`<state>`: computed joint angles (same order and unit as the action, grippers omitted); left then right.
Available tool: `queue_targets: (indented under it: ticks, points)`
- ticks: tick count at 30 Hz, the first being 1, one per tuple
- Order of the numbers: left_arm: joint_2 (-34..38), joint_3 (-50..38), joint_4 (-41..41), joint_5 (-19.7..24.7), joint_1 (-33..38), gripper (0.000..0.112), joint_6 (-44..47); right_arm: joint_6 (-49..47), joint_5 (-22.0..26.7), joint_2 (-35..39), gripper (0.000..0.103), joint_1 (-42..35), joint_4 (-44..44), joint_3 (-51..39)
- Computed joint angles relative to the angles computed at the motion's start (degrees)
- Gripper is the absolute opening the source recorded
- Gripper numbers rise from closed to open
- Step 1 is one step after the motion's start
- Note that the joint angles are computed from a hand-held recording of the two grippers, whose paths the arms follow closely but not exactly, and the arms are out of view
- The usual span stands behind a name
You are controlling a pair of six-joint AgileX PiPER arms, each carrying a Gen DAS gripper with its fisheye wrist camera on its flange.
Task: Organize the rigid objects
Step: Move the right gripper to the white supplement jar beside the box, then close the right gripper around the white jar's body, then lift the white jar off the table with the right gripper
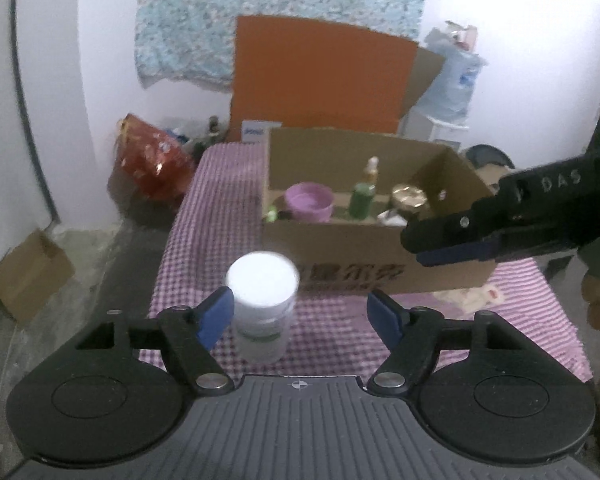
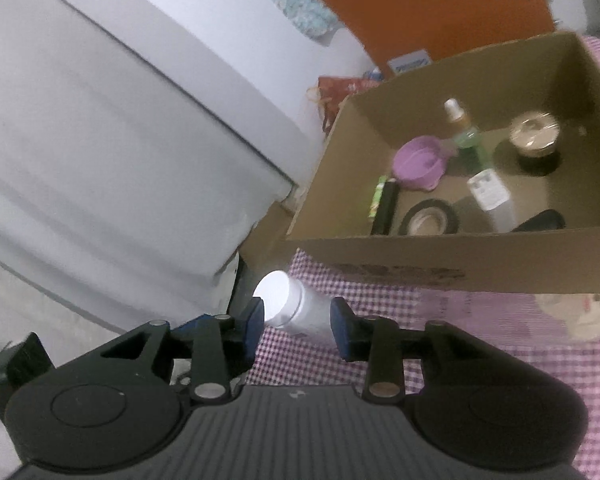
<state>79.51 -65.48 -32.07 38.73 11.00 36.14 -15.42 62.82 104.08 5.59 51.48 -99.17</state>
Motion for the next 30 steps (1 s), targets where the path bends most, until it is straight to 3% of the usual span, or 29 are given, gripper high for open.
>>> queue_targets:
  ticks: [6,12,22,30]
  points:
    - [3.7,0.9,-1.1,-3.1,1.0,0.076,2.1,5.0,0.3,6.7,0.039,4.3,-2.8,-7.6]
    - [9.1,-0.3,3.4,-7.4,-0.9,0.076,-1.0,10.5,0.9,13.6,0.039,7.7,-5.9,-16.1]
    - [13.6,-2.6,3.6,-6.6,-1.4,0.075,-0.6,16.0,4.1,21.2,0.04,10.3,-9.8,-27.3]
    - [14.6,-4.0,4.7,-6.1,-2.0,0.06,-2.0,17.6,6.0,24.5,0.04,11.3,-11.3,-33.4]
